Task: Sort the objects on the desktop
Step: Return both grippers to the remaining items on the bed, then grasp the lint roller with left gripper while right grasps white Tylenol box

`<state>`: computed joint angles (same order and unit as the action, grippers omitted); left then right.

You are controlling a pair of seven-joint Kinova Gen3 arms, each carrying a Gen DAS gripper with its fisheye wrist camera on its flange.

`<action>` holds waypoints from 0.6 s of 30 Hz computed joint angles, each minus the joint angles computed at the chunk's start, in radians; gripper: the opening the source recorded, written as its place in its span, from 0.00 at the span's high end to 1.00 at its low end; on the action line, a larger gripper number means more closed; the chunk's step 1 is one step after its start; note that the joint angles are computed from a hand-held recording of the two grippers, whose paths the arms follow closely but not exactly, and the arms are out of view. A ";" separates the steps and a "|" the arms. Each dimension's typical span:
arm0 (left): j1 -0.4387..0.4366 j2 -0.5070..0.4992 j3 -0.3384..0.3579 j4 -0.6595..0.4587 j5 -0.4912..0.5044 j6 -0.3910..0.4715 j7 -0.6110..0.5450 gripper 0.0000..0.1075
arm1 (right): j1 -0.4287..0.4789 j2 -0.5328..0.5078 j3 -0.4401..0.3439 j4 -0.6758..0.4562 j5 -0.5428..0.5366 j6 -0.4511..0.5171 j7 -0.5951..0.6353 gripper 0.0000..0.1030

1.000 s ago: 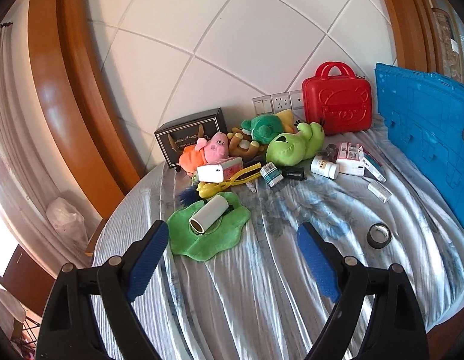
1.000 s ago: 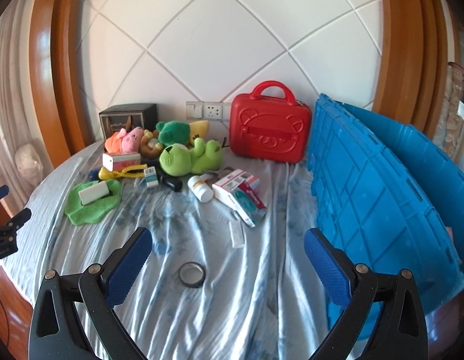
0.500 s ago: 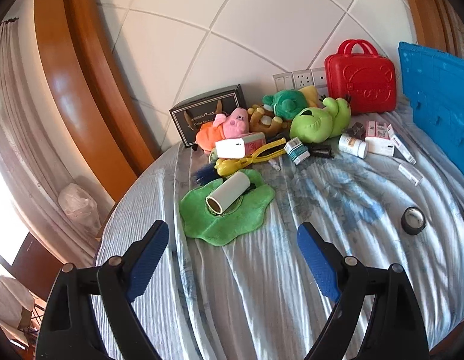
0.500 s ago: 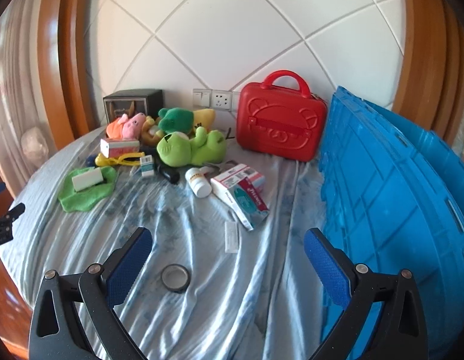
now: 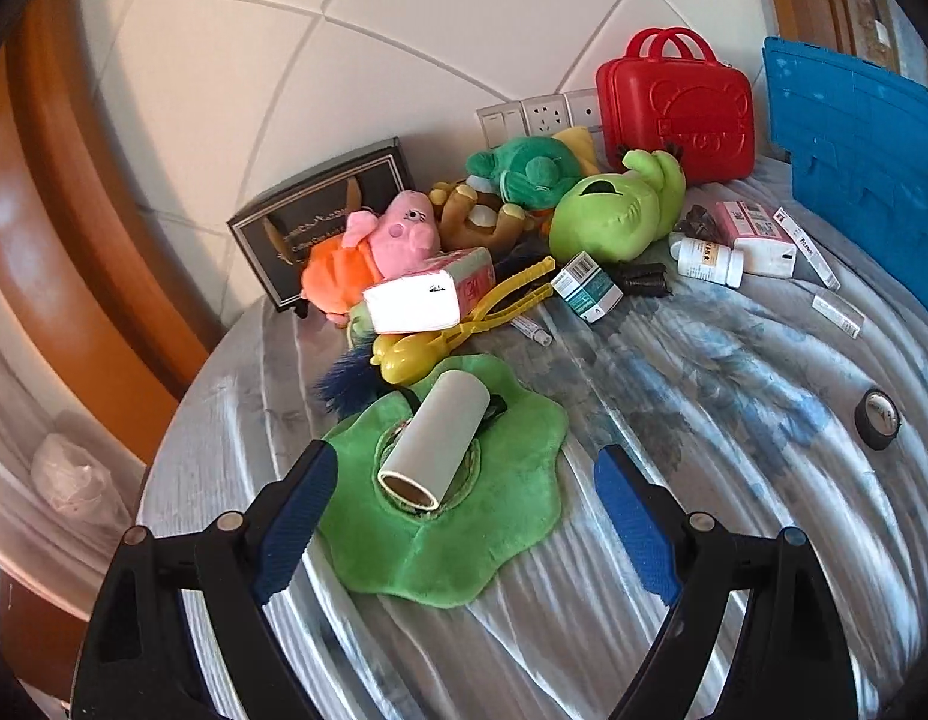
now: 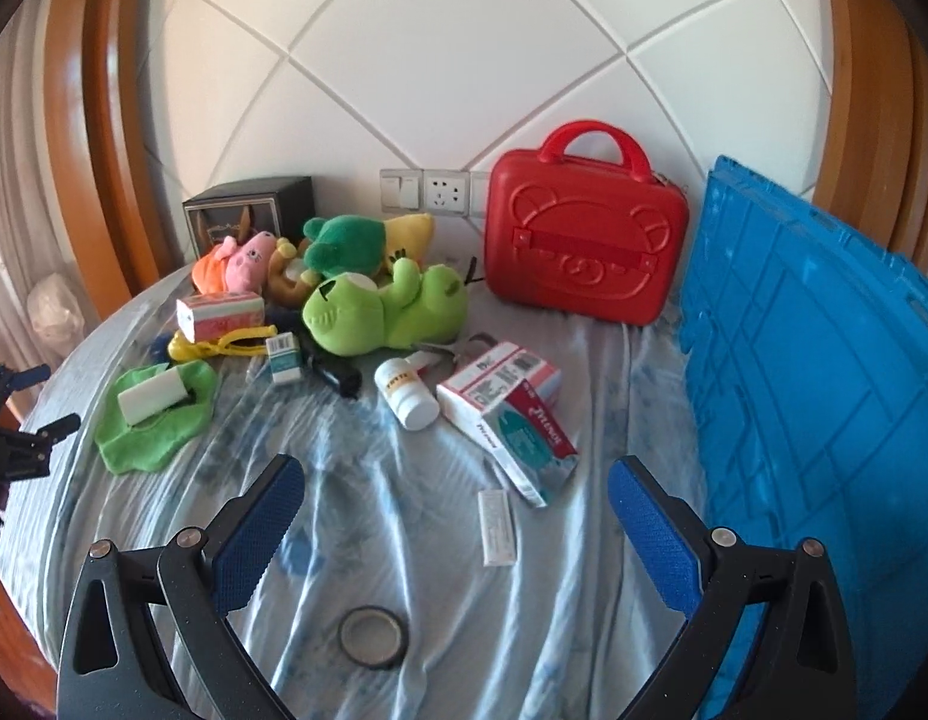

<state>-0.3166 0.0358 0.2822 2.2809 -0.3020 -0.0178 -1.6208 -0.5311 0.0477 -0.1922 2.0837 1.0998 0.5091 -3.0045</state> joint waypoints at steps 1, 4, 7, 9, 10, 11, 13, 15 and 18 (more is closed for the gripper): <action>-0.046 0.045 0.039 -0.023 -0.037 -0.005 0.008 0.18 | 0.005 0.016 0.005 -0.010 -0.007 -0.008 0.005 0.00; -0.185 0.184 0.174 -0.115 -0.076 0.037 -0.061 0.18 | 0.008 0.072 0.026 -0.061 -0.071 -0.003 0.067 0.00; -0.298 0.310 0.291 -0.212 -0.086 0.106 -0.133 0.20 | -0.011 0.125 0.053 -0.109 -0.114 0.021 0.128 0.00; -0.313 0.370 0.308 -0.258 -0.071 0.131 -0.169 0.20 | -0.018 0.156 0.077 -0.133 -0.139 0.020 0.158 0.00; -0.304 0.391 0.297 -0.271 -0.065 0.131 -0.185 0.20 | -0.016 0.170 0.088 -0.143 -0.158 0.011 0.175 0.00; -0.286 0.406 0.277 -0.283 -0.060 0.133 -0.198 0.20 | -0.015 0.184 0.101 -0.150 -0.176 0.001 0.189 0.00; -0.260 0.431 0.250 -0.302 -0.045 0.141 -0.223 0.20 | -0.004 0.217 0.121 -0.172 -0.223 -0.019 0.237 0.00; -0.247 0.450 0.235 -0.313 -0.027 0.145 -0.248 0.22 | 0.002 0.249 0.138 -0.193 -0.254 -0.032 0.293 0.00; -0.300 0.495 0.297 -0.342 0.020 0.199 -0.308 0.39 | 0.012 0.295 0.163 -0.221 -0.280 -0.056 0.384 0.00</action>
